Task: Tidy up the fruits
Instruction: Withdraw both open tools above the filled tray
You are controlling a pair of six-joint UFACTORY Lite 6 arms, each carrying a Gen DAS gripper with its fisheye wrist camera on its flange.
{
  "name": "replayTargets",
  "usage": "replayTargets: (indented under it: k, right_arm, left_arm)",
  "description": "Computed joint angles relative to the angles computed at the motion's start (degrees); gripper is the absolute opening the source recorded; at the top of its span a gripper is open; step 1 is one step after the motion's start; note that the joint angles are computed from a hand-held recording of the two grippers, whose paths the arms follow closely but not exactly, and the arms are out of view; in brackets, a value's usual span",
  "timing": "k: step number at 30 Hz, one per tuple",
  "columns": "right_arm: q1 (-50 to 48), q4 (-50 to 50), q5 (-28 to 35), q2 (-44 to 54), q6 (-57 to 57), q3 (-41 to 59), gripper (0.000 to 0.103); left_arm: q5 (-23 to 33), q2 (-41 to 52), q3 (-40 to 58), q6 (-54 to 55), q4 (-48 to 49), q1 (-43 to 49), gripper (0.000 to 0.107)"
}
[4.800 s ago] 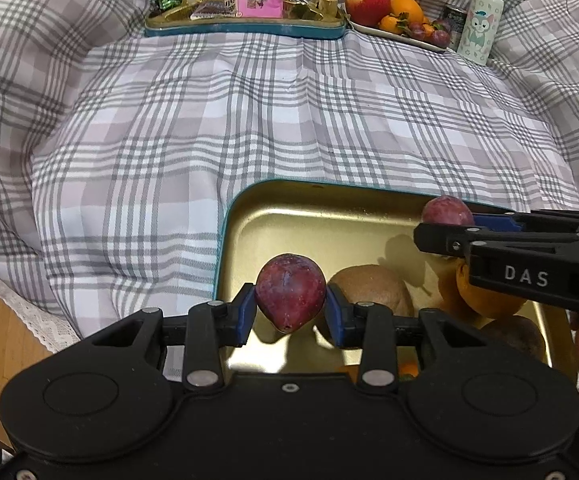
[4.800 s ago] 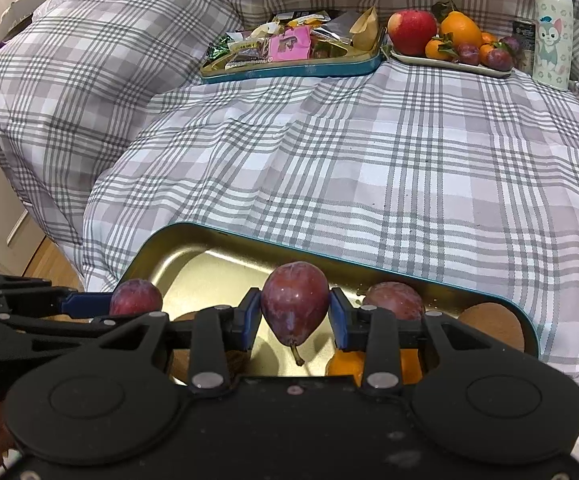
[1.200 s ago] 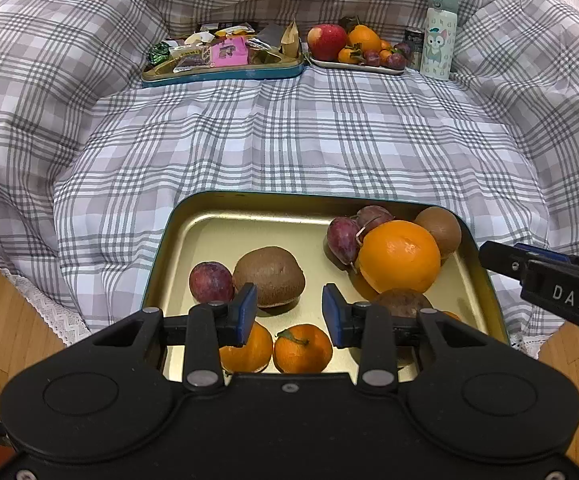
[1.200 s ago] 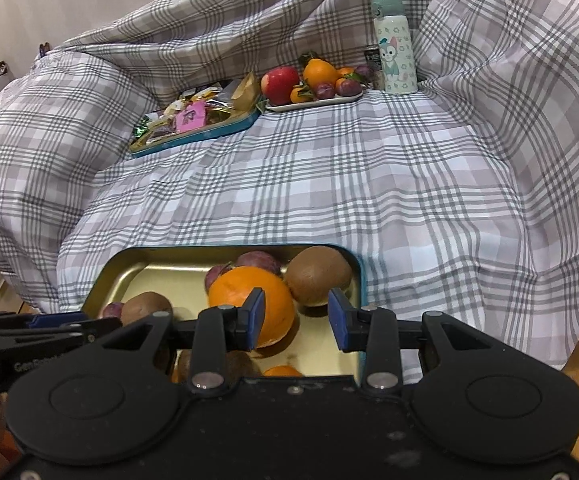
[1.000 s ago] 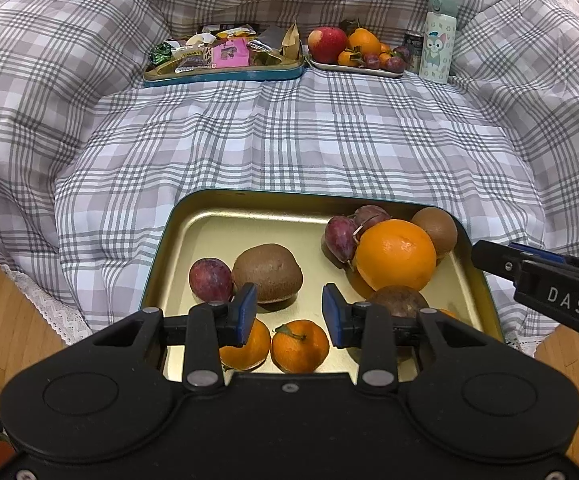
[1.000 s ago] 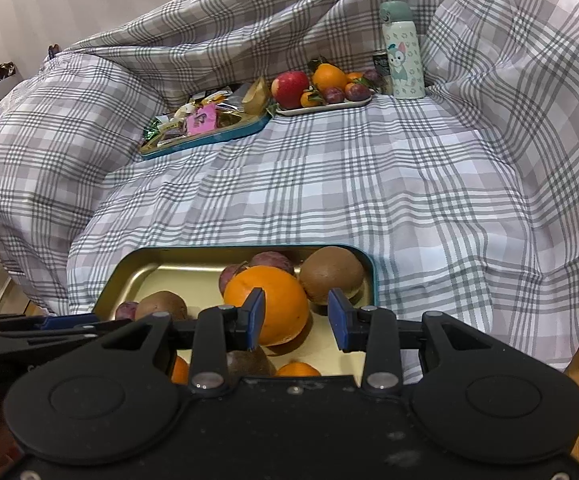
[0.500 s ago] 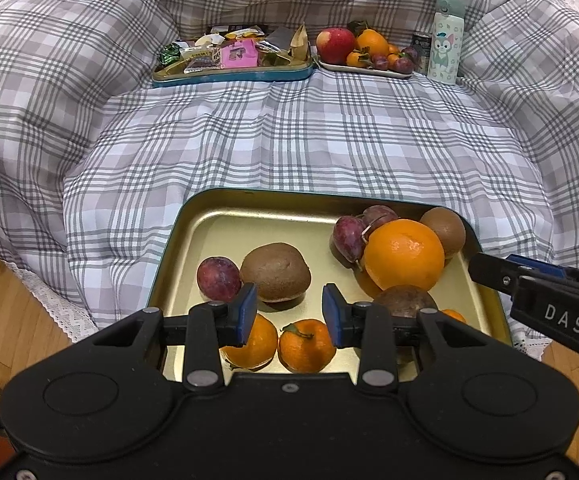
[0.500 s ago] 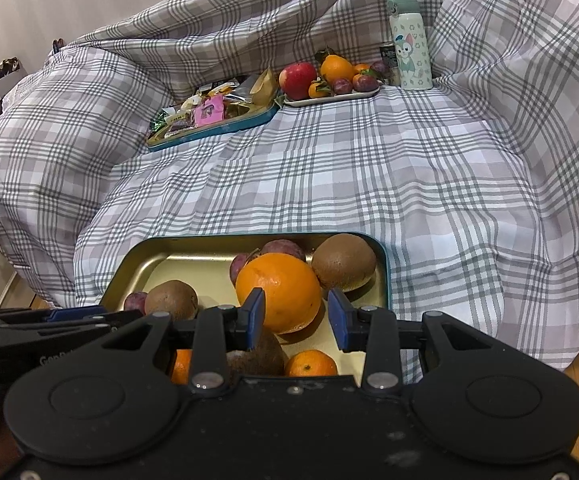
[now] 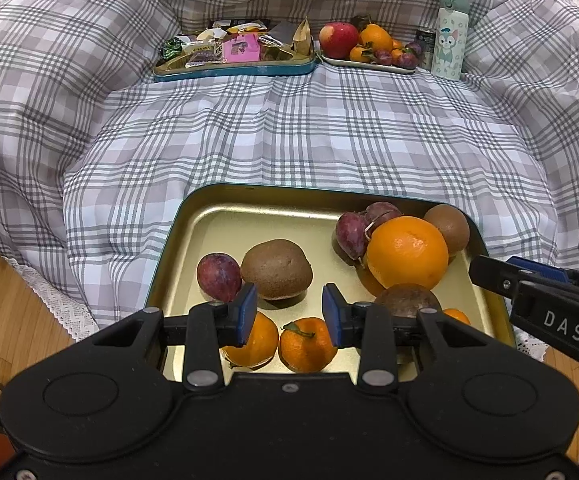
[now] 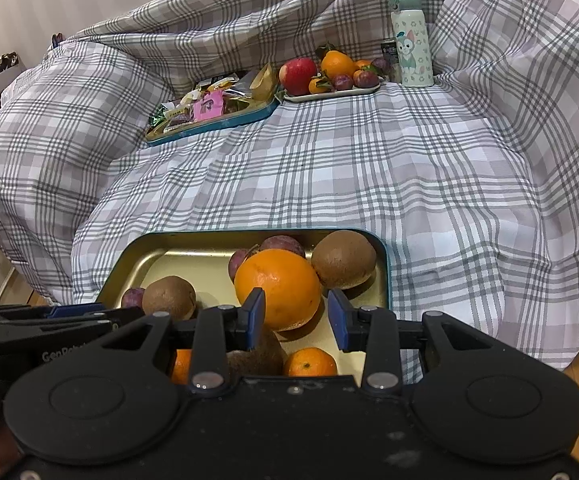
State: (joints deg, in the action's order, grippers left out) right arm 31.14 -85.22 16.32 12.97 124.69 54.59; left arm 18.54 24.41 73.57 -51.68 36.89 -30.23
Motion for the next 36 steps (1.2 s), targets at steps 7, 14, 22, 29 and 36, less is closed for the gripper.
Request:
replayTargets:
  k: [7, 14, 22, 29, 36]
  right_arm:
    - [-0.01, 0.57, 0.37, 0.06, -0.77, 0.31, 0.038]
    - [0.2, 1.06, 0.49, 0.04, -1.27, 0.33, 0.038]
    - [0.28, 0.79, 0.18, 0.3, -1.05, 0.46, 0.038]
    - [0.25, 1.02, 0.1, 0.32, -1.36, 0.48, 0.038]
    - [0.23, 0.9, -0.04, 0.42, -1.3, 0.6, 0.038]
  left_arm:
    - [0.6, 0.31, 0.41, -0.44, 0.59, -0.11, 0.045]
    - [0.82, 0.49, 0.56, 0.66, -0.24, -0.1, 0.045]
    - [1.0, 0.72, 0.81, 2.01, -1.65, 0.13, 0.045]
    - [1.03, 0.62, 0.76, 2.37, -1.97, 0.06, 0.045]
    - [0.98, 0.66, 0.76, 2.84, -2.79, 0.3, 0.045]
